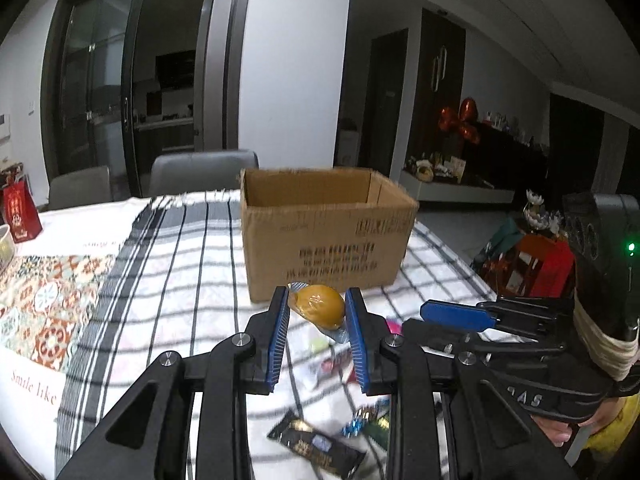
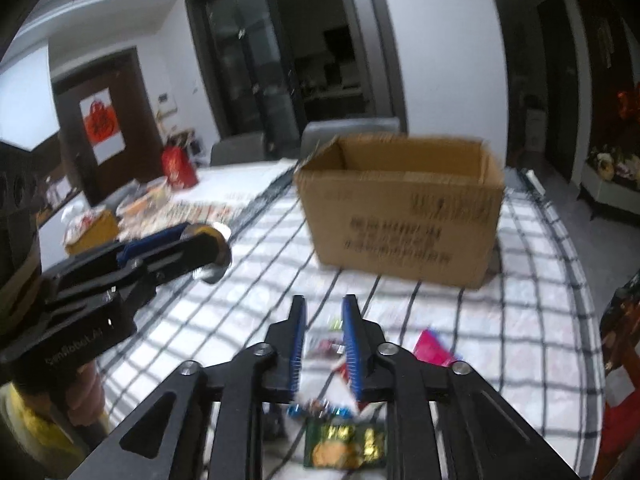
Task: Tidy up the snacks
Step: 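Carry the blue-foil chocolate with the right tool while the left carries an orange candy over the box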
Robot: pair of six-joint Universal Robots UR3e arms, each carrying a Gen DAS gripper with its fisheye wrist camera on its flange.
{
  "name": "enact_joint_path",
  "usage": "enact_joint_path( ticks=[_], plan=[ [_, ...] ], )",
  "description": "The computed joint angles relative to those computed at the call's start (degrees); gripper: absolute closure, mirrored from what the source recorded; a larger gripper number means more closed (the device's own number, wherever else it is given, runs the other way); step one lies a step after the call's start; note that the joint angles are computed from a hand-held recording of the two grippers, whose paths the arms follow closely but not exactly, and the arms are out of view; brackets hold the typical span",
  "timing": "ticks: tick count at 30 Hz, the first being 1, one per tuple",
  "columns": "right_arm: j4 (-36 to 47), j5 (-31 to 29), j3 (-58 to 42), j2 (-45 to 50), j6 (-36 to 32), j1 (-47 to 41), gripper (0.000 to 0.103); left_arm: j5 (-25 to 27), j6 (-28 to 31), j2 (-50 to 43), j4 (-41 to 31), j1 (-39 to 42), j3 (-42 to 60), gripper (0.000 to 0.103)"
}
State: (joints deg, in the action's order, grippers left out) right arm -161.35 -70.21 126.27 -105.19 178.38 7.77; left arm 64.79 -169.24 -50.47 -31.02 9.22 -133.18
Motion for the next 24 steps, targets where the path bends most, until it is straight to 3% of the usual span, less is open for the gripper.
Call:
enact_joint_path(
  ticks=[9, 13, 24],
  plan=[
    [9.43, 1.09, -1.05, 4.17, -10.36, 2.38, 0.07, -1.41, 1.55, 8.84, -10.0, 2.44, -6.82, 0.075],
    [15.19, 0.58, -4.15, 7.22, -15.18, 3.27, 0.07, 0.17, 0.62, 7.98, -9.83, 0.92, -8.78, 0.075],
    [21.36, -5.7, -13.71, 18.36, -24.58, 7.62, 0.07, 2.96, -1.07, 4.05, -6.2, -1.35, -11.25, 0.075]
  ],
)
